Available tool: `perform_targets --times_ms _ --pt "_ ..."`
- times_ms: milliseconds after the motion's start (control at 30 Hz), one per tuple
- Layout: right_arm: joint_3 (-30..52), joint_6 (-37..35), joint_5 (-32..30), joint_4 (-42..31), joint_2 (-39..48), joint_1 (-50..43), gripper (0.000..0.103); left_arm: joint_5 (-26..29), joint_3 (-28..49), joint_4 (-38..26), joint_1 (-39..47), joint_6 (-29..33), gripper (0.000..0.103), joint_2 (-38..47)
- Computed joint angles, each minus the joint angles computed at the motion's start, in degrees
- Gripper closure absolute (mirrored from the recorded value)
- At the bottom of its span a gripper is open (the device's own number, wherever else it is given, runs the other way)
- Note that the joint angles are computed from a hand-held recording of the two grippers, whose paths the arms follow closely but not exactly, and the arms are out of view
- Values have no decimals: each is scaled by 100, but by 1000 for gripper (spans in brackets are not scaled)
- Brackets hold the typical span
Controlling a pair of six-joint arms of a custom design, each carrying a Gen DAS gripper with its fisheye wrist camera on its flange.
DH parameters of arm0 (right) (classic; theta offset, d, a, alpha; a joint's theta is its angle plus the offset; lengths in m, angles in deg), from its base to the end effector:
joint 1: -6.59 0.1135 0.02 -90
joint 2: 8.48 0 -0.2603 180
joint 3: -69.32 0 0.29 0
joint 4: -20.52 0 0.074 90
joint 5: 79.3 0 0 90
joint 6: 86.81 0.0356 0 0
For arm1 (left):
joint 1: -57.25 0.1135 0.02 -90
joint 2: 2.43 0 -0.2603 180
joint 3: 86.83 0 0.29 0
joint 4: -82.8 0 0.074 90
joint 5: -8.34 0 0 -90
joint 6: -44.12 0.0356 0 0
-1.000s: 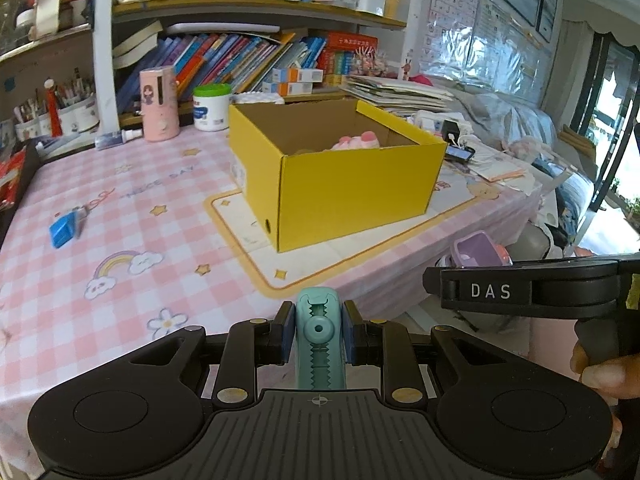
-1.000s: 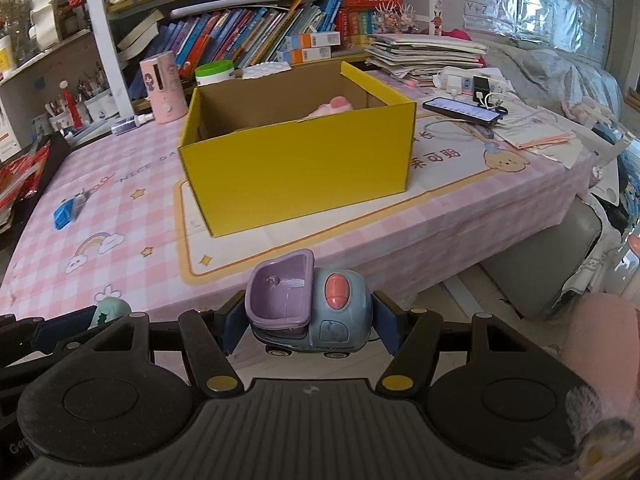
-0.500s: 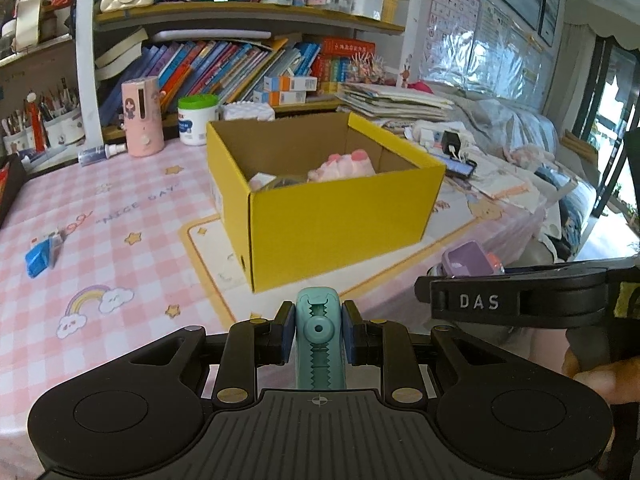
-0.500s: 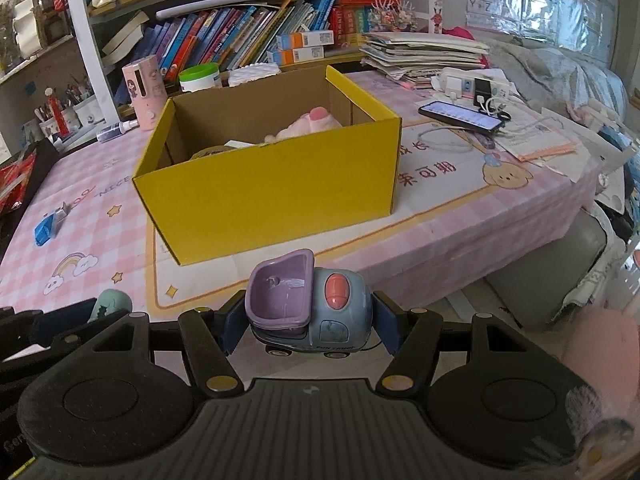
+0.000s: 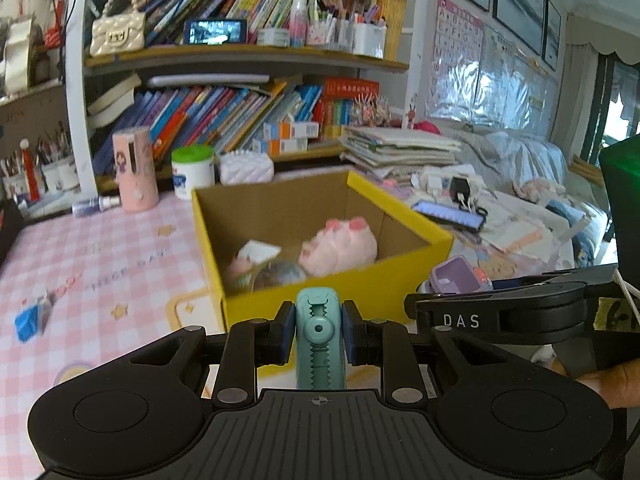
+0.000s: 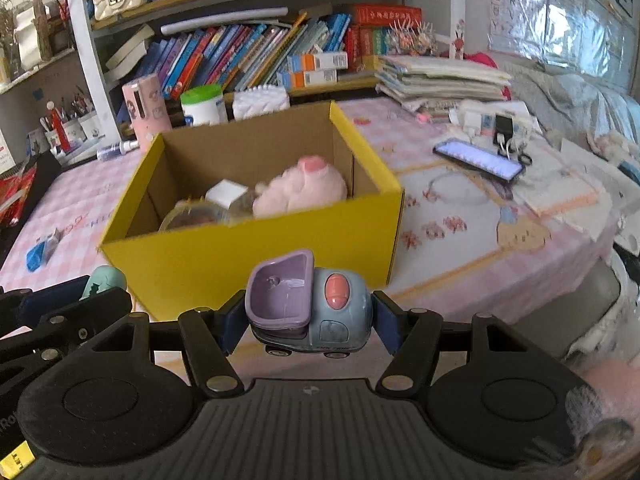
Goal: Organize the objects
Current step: 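Lower the mint-green dispenser and grey toy car into the box with both tools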
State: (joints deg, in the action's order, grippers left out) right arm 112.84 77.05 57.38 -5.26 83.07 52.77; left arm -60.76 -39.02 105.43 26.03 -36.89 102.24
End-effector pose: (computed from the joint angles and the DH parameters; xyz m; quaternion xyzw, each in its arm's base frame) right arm 0.1907 0.1613 0.0636 0.2716 0.8693 -0.0840 0.4044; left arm 0.2783 -0.1835 0.0622 0.3785 0.7871 -0.2460 0.4204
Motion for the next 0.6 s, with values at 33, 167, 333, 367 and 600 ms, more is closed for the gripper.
perform_targets --times_ms 33,167,333,367,600 --pt "-79 -211 16 127 -100 -108 41 -75 79 36 -67 -50 80 42" --pt "-393 -1192 -38 813 -470 -598 41 -345 360 86 -292 -183 80 183" --pt "-695 -2333 -267 1645 -818 -1188 41 -688 795 10 -516 -327 80 405" --pt "-739 -2563 -325 1818 -862 -1311 41 -768 903 -23 -551 -348 80 471" --pt "-783 -4194 -1170 3005 -813 -2338 41 -1267 1731 -444 -754 -351 80 1061"
